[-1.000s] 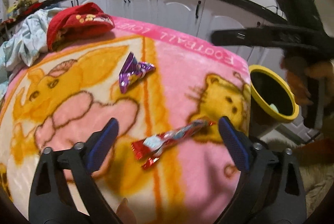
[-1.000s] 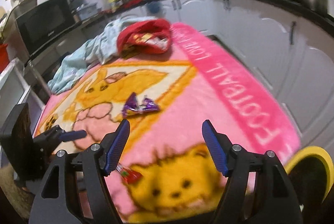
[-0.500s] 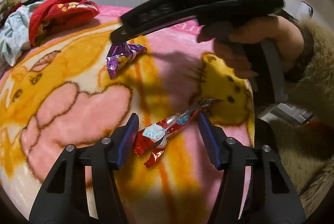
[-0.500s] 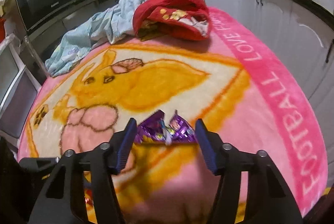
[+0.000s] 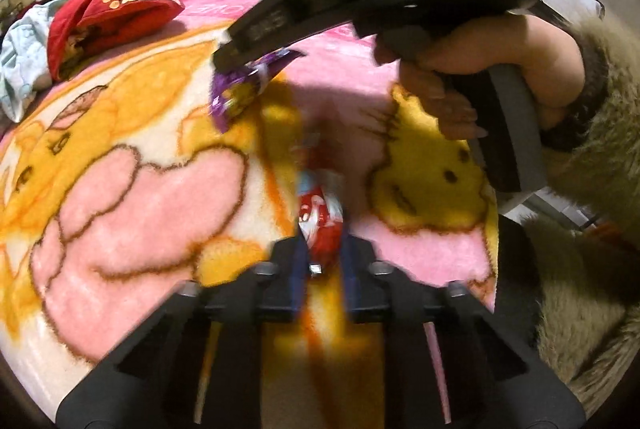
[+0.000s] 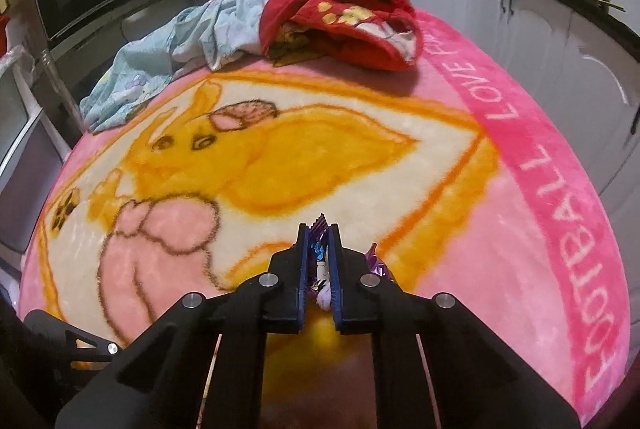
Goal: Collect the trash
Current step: 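Carry the red wrapper and purple wrapper over the yellow bin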
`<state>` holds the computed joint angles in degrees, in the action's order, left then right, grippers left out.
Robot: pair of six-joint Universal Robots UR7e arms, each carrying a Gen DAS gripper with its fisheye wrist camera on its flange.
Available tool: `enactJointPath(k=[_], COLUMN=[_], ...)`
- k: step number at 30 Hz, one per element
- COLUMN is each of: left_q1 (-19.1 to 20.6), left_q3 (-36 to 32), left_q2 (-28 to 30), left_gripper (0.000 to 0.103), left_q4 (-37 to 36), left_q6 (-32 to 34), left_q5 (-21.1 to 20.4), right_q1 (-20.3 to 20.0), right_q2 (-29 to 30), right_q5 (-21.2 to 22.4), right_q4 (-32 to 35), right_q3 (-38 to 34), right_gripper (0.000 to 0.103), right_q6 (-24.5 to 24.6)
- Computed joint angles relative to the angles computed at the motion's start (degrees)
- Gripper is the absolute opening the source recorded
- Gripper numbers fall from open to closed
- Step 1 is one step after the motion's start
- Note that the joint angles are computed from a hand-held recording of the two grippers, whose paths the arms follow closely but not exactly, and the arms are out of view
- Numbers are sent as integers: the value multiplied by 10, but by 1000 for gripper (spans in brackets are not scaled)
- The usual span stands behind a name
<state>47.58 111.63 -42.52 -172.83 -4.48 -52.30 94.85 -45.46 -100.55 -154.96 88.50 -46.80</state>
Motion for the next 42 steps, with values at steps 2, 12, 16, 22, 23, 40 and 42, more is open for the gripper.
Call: enactJointPath(k=[2, 12, 16, 22, 23, 40, 42], left_q1=[0, -7, -13, -30, -33, -64, -65], left_q3=[-2, -21, -54, -103, -115, -287, -306], left_q2=[2, 16, 38, 70, 78, 197, 211], left_gripper=[2, 1, 1, 1, 1, 1, 1], left_q4=[0, -27, -39, -42, -42, -2, 7], left_q6=[-2, -29, -18, 2, 6, 43, 44], left_q5=[2, 3, -1, -12, -14, -71, -82], right_q1=[-5, -39, -57, -86, -92, -180, -189], right_q2=[-10, -95, -136, -195, -203, -311, -319], right_q5=[6, 36, 52, 75, 79, 102, 104], right_q4=[-5, -44, -50, -58, -61, -117, -122], right_q3=[5, 56, 76, 99, 103, 153, 158], right_gripper=[8, 8, 8, 8, 8, 8, 8], right_q6=[7, 19, 22, 33, 35, 46, 46])
